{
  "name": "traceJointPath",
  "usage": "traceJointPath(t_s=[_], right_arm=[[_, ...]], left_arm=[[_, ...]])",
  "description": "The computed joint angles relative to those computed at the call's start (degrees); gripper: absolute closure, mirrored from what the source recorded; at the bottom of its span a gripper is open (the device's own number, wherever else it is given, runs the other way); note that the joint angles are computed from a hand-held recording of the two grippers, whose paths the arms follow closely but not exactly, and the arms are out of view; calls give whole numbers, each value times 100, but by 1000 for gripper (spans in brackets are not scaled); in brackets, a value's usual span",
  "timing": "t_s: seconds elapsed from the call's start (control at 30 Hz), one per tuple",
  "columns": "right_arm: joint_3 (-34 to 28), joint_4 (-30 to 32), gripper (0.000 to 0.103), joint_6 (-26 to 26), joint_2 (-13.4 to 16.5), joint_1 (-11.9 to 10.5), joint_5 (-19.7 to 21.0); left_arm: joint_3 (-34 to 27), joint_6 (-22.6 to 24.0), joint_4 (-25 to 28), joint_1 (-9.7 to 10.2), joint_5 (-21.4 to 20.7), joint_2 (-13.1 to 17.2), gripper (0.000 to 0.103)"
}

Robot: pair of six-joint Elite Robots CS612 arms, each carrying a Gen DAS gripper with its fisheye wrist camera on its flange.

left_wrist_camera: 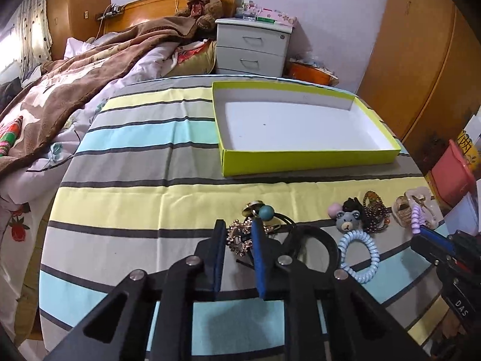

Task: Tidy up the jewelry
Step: 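Grasp the rose-gold chain brooch with the left tool while the right tool holds the purple tie, then carry the brooch and purple tie over the lime-green box with both tools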

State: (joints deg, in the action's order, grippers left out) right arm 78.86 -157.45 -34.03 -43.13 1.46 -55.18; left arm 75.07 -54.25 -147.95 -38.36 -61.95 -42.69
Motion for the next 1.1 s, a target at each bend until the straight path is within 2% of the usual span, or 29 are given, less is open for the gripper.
traceJointPath(t_s=[0.2,0.33,0.43,0.5,0.57,0.67,0.8,0.93,1.1], right_arm=[[35,-76,94,44,-20,-10,14],[31,-69,94,41,-17,-9,23],[69,-84,94,27,-36,-2,19],[102,-80,93,3,-55,0,16],[112,-66,93,3,-66,8,12],[130,-86,93,-29,-73,11,9],[130,-105,93,-25,-70,13,10],[127,-89,93,-10,-78,13,4],[80,1,94,10,-102,-3,116]], left_arm=[[257,-12,-449,-54,-222,-94,93],[386,126,-553,-125,-294,-147,94],[346,125,-304,-132,-212,-129,93],[340,132,-361,-120,-185,-118,93],[284,198,-354,-96,-194,-82,88],[125,279,-69,-45,-276,-5,85],[99,212,1,-28,-274,6,85],[101,185,127,-59,-202,-17,91],[136,241,262,-89,-166,-108,91]])
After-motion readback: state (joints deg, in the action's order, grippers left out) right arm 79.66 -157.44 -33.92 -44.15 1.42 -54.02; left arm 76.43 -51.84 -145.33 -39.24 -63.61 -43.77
